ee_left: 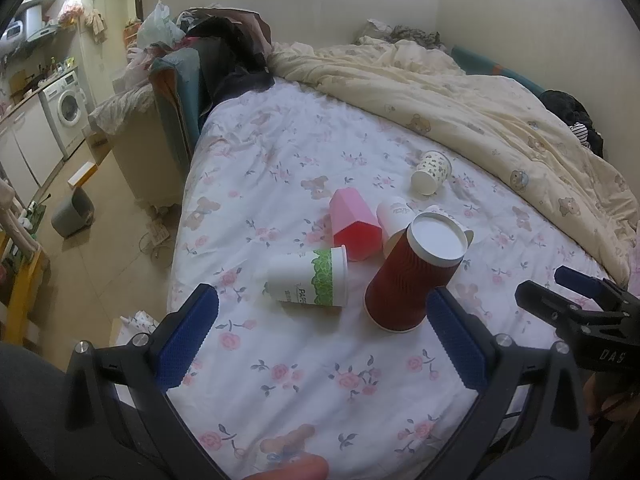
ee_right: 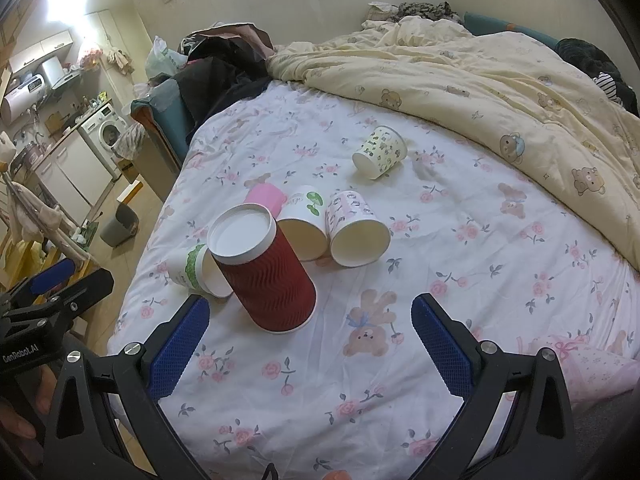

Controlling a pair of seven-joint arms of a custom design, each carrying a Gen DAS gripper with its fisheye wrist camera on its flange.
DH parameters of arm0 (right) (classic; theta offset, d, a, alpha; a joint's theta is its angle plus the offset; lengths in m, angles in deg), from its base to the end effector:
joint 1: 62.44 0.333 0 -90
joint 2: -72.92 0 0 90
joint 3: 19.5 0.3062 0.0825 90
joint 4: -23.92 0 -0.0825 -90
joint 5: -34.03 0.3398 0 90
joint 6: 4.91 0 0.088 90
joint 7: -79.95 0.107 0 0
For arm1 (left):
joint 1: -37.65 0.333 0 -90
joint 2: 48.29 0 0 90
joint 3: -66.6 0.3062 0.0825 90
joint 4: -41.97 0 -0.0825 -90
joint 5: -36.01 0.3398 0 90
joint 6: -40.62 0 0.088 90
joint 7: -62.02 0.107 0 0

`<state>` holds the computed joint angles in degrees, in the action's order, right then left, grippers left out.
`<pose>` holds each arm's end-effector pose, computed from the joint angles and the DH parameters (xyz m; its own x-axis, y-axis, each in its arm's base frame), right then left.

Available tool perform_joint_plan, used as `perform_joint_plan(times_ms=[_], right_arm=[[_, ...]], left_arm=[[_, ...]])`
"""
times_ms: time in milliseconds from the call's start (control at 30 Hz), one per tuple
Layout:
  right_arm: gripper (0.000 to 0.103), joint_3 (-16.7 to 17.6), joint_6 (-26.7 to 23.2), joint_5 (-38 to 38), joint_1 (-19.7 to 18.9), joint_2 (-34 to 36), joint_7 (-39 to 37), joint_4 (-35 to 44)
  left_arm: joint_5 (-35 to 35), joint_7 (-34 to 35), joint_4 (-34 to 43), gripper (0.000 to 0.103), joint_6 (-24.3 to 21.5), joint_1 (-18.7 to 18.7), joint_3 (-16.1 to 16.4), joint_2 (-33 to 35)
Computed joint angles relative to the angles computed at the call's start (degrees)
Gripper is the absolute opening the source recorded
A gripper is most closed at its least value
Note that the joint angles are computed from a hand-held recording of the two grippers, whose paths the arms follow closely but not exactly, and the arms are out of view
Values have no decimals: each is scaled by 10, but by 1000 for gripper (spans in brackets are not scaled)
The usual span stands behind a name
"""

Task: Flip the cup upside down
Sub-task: 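Open the left tool and withdraw from the standing red cup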

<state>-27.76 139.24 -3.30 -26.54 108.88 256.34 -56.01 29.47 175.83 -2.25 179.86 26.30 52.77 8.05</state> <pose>0.6188 0.3590 0.4069 -0.4135 -0.8765 -0.2464 -0.6201 0.4693 -0.6287 0.7473 -0.2379 0.4331 -0.5903 -0.8063 0.0389 -0.6112 0.4150 -0.6740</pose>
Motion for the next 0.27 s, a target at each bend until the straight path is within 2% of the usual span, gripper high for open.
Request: perform_joint_plan(times_ms=[200, 267], right_arm=[[103, 1, 0, 2, 0, 2, -4, 3], [103, 2, 3, 4, -1, 4, -7, 5]], left_arm=[[-3, 2, -10, 103, 2, 3, -4, -5], [-6, 2, -34, 103, 19, 4, -5, -17]])
